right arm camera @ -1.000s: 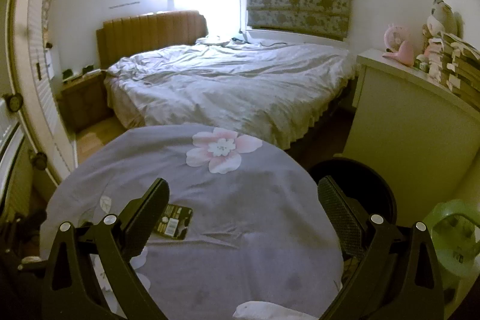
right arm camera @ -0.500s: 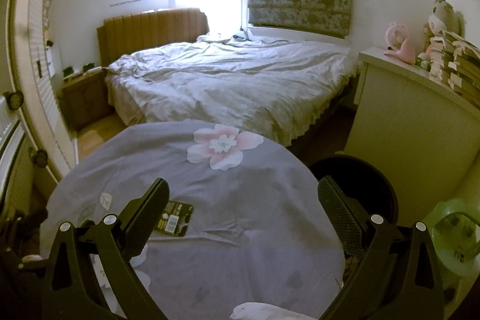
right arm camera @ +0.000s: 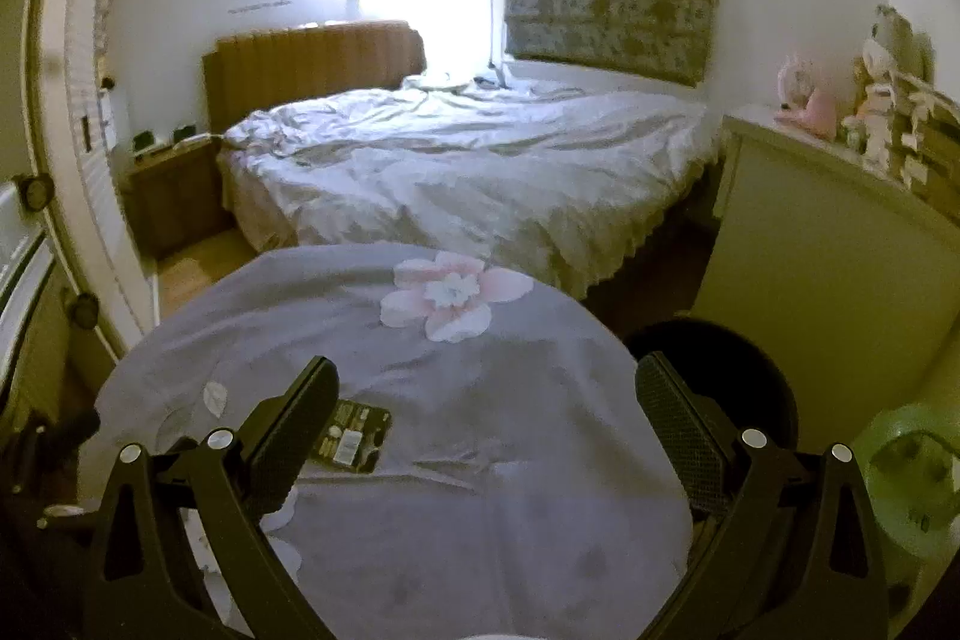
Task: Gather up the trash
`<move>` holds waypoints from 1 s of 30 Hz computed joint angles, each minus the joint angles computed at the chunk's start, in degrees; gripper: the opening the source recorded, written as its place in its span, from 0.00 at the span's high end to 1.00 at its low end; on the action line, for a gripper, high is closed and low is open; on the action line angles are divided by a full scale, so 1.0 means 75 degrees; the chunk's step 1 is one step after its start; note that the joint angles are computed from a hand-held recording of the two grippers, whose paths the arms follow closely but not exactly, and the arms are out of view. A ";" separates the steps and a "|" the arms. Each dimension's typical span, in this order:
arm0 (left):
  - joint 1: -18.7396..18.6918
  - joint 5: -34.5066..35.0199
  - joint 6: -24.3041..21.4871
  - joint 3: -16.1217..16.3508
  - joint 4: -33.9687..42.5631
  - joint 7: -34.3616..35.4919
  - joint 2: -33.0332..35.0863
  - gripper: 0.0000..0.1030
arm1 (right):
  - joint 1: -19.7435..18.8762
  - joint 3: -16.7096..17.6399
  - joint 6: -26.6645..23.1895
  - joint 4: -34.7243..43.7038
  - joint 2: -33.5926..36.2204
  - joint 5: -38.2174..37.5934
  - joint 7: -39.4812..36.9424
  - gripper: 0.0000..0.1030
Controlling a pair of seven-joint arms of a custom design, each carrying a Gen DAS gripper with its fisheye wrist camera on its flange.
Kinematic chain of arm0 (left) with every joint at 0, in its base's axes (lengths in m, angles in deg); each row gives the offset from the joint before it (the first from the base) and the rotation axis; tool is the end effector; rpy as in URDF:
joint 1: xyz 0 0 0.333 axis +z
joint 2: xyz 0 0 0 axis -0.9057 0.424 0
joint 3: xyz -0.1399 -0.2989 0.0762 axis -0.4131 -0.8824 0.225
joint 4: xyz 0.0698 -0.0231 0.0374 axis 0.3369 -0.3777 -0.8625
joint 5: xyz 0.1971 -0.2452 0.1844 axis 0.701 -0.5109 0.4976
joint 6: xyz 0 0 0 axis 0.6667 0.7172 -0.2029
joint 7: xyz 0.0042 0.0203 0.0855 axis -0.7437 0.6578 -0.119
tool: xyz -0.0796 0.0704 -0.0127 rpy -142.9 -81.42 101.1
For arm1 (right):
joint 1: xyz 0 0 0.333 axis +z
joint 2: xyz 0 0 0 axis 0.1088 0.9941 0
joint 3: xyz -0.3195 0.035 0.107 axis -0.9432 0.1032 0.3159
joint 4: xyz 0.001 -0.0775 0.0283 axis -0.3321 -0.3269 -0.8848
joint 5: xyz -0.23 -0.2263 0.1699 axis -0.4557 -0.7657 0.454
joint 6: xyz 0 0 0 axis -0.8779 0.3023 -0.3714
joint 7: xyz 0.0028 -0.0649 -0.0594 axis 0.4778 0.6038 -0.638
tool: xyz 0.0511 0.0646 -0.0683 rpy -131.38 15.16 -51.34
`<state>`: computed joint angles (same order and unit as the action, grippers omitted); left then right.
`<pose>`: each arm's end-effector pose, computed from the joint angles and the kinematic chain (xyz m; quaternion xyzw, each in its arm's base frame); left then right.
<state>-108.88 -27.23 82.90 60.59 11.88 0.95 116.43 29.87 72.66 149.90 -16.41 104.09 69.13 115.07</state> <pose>0.5730 -0.4834 0.4834 -0.7981 0.4073 -0.2244 0.3831 0.6787 0.3238 0.5442 -0.7799 0.4203 -0.2311 0.4020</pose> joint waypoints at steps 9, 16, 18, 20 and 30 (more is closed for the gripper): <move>-0.0012 0.0050 0.0011 -0.0013 -0.0155 -0.0011 -0.0087 0.05 | -0.0021 0.0042 -0.0017 -0.0065 -0.0051 0.0086 -0.0124 0.05; 0.0012 0.0048 -0.0013 -0.0038 -0.0084 0.0031 -0.0055 0.05 | -0.0037 0.0055 -0.0021 -0.0046 -0.0036 0.0108 -0.0151 0.05; 0.0006 0.0047 -0.0016 -0.0032 -0.0082 0.0033 -0.0055 0.05 | -0.0048 0.0063 -0.0032 -0.0030 -0.0028 0.0114 -0.0167 0.05; 0.0004 0.0044 -0.0027 -0.0030 -0.0060 0.0038 -0.0042 0.05 | -0.0047 0.0062 -0.0027 -0.0040 -0.0032 0.0118 -0.0166 0.05; -0.0001 0.0035 -0.0029 -0.0025 -0.0055 0.0039 -0.0042 0.05 | -0.0037 0.0057 -0.0022 -0.0083 -0.0063 0.0115 -0.0168 0.05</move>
